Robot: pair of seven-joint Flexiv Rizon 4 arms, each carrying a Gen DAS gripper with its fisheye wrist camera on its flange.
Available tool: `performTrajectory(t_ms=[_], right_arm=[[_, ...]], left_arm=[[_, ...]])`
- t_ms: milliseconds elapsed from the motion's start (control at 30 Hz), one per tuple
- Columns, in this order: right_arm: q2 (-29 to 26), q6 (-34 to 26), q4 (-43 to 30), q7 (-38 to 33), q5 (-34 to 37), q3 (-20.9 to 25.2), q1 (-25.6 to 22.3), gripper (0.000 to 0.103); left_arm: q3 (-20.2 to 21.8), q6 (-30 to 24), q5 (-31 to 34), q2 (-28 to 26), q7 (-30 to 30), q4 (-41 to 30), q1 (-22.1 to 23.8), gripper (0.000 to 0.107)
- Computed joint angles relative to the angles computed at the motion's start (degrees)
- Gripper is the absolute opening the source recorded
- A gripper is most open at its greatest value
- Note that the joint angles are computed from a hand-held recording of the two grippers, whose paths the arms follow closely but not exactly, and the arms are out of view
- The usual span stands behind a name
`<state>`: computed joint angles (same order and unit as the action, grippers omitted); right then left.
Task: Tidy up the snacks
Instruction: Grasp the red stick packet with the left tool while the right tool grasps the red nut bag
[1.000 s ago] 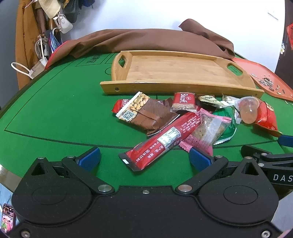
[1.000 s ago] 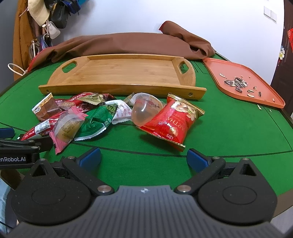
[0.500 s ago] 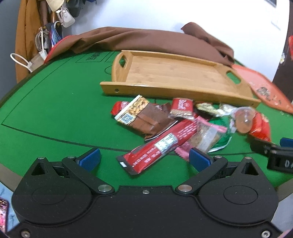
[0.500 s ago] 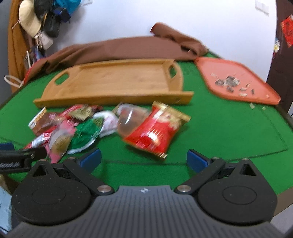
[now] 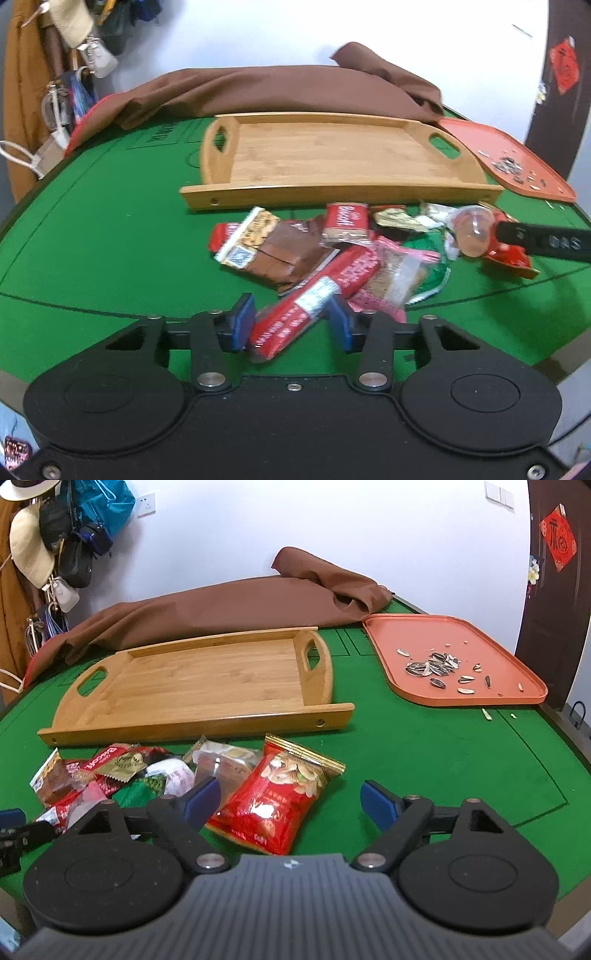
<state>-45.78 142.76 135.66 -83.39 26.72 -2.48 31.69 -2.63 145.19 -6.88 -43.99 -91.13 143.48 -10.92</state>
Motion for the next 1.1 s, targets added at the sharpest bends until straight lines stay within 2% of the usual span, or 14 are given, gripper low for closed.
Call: performTrajectory(t_ms=[133, 300, 500, 633, 733, 867, 1000, 1100], right_arm=[[-0.30, -1.78, -1.38, -0.10, 1.15, -0.87, 0.96, 0.090], [-0.85, -3.00, -2.77, -0.85, 3.74, -2.52, 3.09, 0.085], [-1.37, -3.64, -3.44, -1.15, 4.35, -2.89, 3.58, 0.083], [-1.44, -3.74, -3.63, -1.09, 4.25, -2.83, 3.50, 0.082], [-1.78, -3.83, -3.96, -1.05, 4.40, -2.91, 3.63, 0.082], [-2.01, -3.90, -4.29, -0.83, 4.44, -2.90, 3.61, 0.082], [-2.23, -3.58, -4.41, -0.20, 3.33, -2.28, 2.57, 0.082], [-2.29, -3.81, -4.60, 0.61, 2.07, -1.72, 1.46, 0.082]], left_arm=[[-0.71, -0.60, 2.87, 0.30, 0.27, -0.23, 1.42, 0.028], [-1.99, -1.74, 6.89, 0.91, -0.86, -0.26, 4.36, 0.024], [-1.33, -1.83, 5.84, 0.33, -0.36, -1.45, 3.09, 0.025], [-0.68, -2.49, 3.02, -0.16, 0.94, -2.70, 0.87, 0.033], [-1.27, -3.82, 3.38, -0.78, 1.18, -3.89, 1.43, 0.039], [-0.82, -3.19, 2.54, -1.44, 2.41, -4.63, 0.13, 0.038], [-2.06, -2.97, 4.45, -1.61, 1.37, -4.65, 1.95, 0.031], [-2.29, -3.20, 5.46, -1.85, 1.36, -5.17, 2.47, 0.031]])
